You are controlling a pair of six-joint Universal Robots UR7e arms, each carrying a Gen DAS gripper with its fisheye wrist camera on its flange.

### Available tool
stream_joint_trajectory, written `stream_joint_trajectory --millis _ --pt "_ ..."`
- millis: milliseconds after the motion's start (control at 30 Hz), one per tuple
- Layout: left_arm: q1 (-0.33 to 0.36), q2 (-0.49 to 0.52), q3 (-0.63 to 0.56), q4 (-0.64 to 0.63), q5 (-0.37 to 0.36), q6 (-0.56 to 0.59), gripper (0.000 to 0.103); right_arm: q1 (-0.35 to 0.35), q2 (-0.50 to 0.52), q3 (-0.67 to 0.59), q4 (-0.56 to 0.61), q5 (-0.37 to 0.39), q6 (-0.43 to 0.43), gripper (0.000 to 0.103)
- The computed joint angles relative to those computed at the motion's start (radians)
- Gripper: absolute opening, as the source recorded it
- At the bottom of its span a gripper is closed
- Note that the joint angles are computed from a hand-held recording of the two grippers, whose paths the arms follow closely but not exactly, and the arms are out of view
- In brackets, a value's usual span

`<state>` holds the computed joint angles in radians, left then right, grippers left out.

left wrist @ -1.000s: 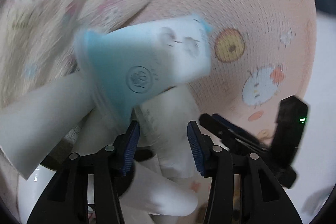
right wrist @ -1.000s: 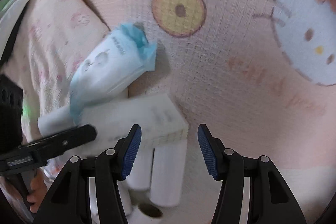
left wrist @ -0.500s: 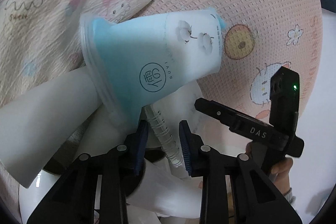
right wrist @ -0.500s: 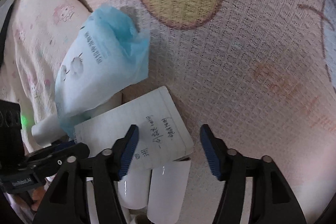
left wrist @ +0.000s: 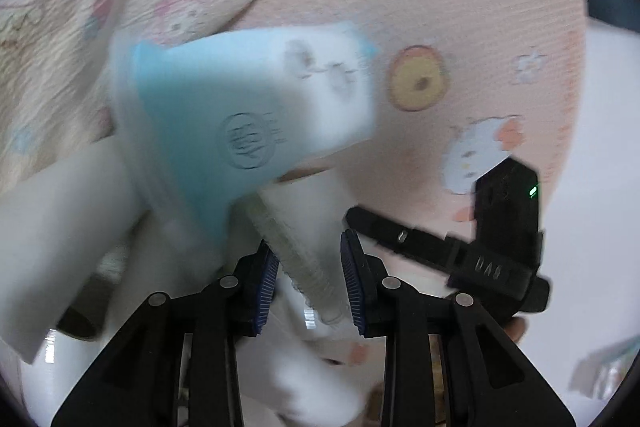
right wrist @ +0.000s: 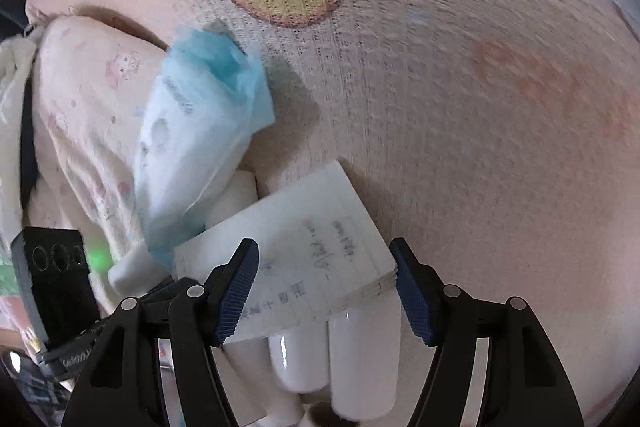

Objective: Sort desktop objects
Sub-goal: 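Grasp the spiral notepad by its coil with the left gripper, then lift the notepad with the left gripper and move it beside the tubes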

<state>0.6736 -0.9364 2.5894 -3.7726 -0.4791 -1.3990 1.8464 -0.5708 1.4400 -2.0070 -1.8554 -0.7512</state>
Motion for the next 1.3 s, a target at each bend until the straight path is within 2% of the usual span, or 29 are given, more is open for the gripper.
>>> stream_joint_trajectory --millis 33,100,167,233,300,333,433,533,633,700,800,933,1033,1167,1300 --pt "0.004 0.000 -0.009 -0.008 0.003 0.031 0.033 -0.005 -0.017 0.015 0.002 0.017 -0.008 0.066" --pt "-0.008 -0.019 -0.020 0.072 0.017 0.034 0.033 -0.011 -0.064 0.069 -0.031 0.043 -0.051 0.065" --pt "-0.022 -0.015 -0.030 0.088 0.035 0.057 0.030 -0.005 -0.100 0.130 -0.120 0.043 -0.104 0.065" --pt "-0.031 0.005 -0.035 0.040 0.039 0.097 0.026 -0.008 -0.137 0.180 -0.177 0.044 -0.137 0.065" --pt "-0.039 0.028 -0.039 -0.031 0.025 0.161 0.023 -0.018 -0.167 0.216 -0.217 0.041 -0.142 0.062" --pt "-0.053 0.039 -0.037 -0.049 0.027 0.175 0.023 -0.025 -0.158 0.195 -0.234 0.042 -0.134 0.061" --pt "-0.065 0.085 -0.060 -0.184 0.017 0.290 0.020 -0.037 -0.237 0.253 -0.261 0.058 -0.142 0.061" --pt "-0.093 0.111 -0.073 -0.227 0.003 0.322 0.019 -0.051 -0.303 0.302 -0.296 0.073 -0.160 0.061" --pt "-0.136 0.124 -0.072 -0.163 0.007 0.257 0.015 -0.081 -0.364 0.372 -0.332 0.079 -0.169 0.061" --pt "-0.160 0.120 -0.080 -0.067 -0.001 0.194 0.015 -0.115 -0.402 0.397 -0.303 0.072 -0.142 0.061" --pt "-0.182 0.115 -0.095 0.057 -0.047 0.123 0.015 -0.165 -0.459 0.423 -0.279 0.078 -0.128 0.061" --pt "-0.181 0.132 -0.123 0.104 -0.124 0.121 0.015 -0.212 -0.545 0.500 -0.334 0.056 -0.153 0.061" --pt "-0.182 0.160 -0.140 0.106 -0.180 0.126 0.015 -0.239 -0.614 0.580 -0.432 0.044 -0.174 0.061" --pt "-0.175 0.171 -0.179 0.197 -0.252 0.125 0.016 -0.281 -0.691 0.669 -0.550 0.035 -0.226 0.061" --pt "-0.162 0.181 -0.205 0.255 -0.338 0.117 0.017 -0.340 -0.743 0.700 -0.542 0.032 -0.238 0.061"
